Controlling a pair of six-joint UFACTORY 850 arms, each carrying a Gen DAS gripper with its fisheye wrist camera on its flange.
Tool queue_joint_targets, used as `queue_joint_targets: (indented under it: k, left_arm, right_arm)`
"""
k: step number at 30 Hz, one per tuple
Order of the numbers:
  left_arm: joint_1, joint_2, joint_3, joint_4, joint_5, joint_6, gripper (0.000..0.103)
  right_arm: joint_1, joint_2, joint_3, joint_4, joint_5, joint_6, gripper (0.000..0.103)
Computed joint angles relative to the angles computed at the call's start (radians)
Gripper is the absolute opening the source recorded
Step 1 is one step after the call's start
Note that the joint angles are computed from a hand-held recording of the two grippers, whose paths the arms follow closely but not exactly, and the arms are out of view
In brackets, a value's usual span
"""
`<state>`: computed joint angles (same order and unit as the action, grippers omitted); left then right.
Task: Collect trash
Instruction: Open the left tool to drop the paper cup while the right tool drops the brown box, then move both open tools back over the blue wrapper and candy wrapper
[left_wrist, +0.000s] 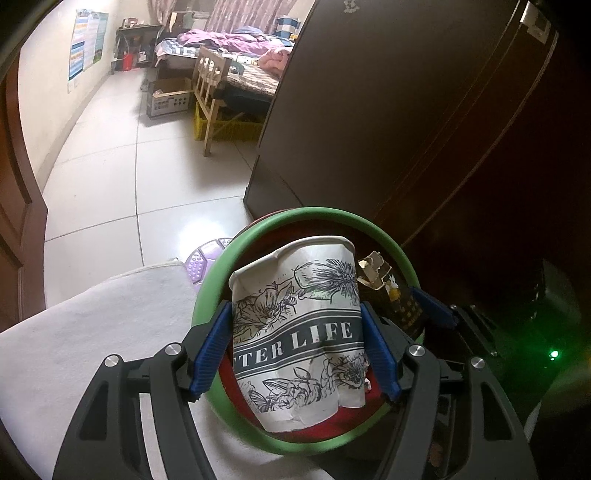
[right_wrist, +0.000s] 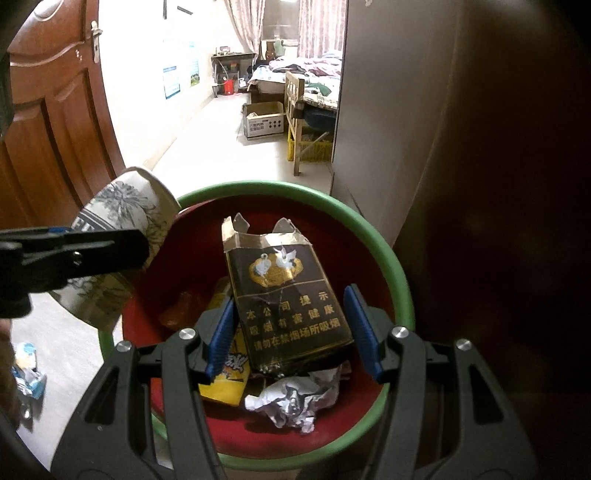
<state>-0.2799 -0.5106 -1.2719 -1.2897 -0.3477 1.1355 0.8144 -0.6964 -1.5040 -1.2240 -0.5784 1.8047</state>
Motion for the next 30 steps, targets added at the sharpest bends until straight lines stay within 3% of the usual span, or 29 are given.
queue_joint_targets:
  k: [13,17,19,24,30]
  left_arm:
    - [-0.009,-0.010,-0.025,0.042,0.010,-0.074,0.067]
    - [0.002,-0.004,-0.013,-0.013,0.008,-0.046,0.086]
    - [0.010,0.000,-0.008,-0.047,0.004,-0.037,0.095]
    - [0.011,0.012,0.008,-0.040,0.014,-0.050,0.095]
    - [0.004,0.047,0.040,0.006,0.083,-0.082,0.095]
  right_arm:
    - [-0.011,-0.016,-0.019,0.037,-0.006,-0.037,0.056]
    - [-0.004,-0.020,-0.024,0.046,-0.033,-0.042,0.080]
    - [-0.002,-0.022,-0.028,0.047,-0.042,-0.047,0.085]
    - [0.001,-0.018,-0.019,0.027,-0.047,-0.026,0.092]
    - [0.012,-0.007,-0.007,-0.003,-0.046,-0.003,0.097]
